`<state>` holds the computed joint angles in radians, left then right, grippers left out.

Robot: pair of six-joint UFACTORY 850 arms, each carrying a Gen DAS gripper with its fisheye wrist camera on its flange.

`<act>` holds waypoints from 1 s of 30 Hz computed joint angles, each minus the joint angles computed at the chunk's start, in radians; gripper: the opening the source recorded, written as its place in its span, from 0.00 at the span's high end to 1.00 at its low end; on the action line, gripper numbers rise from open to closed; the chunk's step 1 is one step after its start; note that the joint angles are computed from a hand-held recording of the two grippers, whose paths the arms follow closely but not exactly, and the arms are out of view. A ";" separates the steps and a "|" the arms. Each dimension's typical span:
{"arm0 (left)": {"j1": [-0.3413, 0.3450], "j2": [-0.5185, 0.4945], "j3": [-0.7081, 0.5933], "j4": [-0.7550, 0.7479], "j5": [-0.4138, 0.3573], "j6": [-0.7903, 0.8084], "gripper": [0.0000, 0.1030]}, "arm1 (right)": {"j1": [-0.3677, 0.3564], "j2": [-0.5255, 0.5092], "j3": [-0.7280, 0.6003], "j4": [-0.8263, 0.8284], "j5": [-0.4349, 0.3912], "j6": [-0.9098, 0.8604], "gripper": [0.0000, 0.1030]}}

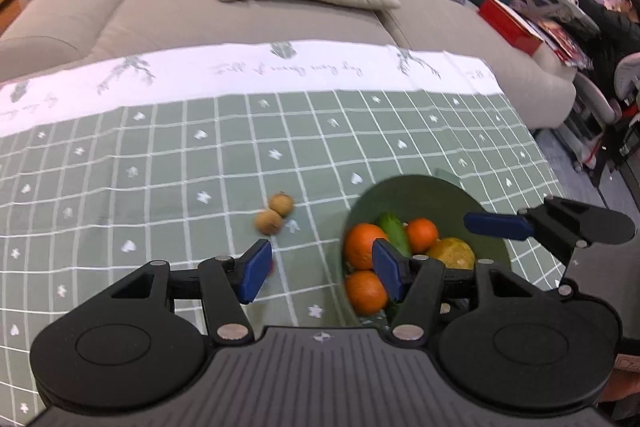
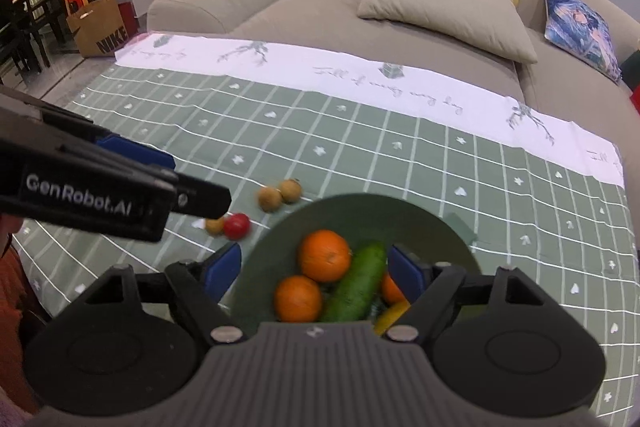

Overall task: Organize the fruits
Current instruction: 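Move both grippers away from the colander toward the loose longans and tomato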

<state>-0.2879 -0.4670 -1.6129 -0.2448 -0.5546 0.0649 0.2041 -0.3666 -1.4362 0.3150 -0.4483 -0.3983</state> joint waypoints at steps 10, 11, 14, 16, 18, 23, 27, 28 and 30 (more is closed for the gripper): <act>0.065 0.068 0.112 -0.086 0.063 0.141 0.34 | 0.041 -0.033 -0.047 0.107 -0.034 -0.131 0.25; 0.071 0.073 0.122 -0.093 0.068 0.154 0.34 | 0.043 -0.042 -0.059 0.104 -0.039 -0.141 0.25; 0.085 0.087 0.153 -0.110 0.090 0.200 0.35 | 0.057 -0.063 -0.085 0.091 -0.052 -0.163 0.26; 0.096 0.091 0.167 -0.144 0.099 0.248 0.36 | 0.065 -0.080 -0.107 0.072 -0.067 -0.171 0.27; 0.108 0.092 0.178 -0.189 0.100 0.292 0.37 | 0.071 -0.099 -0.131 0.054 -0.083 -0.177 0.35; 0.127 0.081 0.192 -0.249 0.095 0.350 0.41 | 0.077 -0.152 -0.196 0.016 -0.122 -0.187 0.43; 0.143 0.069 0.197 -0.311 0.090 0.402 0.42 | 0.082 -0.196 -0.253 -0.028 -0.162 -0.191 0.49; 0.145 0.067 0.199 -0.318 0.094 0.408 0.42 | 0.082 -0.203 -0.263 -0.033 -0.166 -0.200 0.50; 0.151 0.060 0.198 -0.329 0.096 0.420 0.43 | 0.082 -0.225 -0.291 -0.040 -0.184 -0.224 0.50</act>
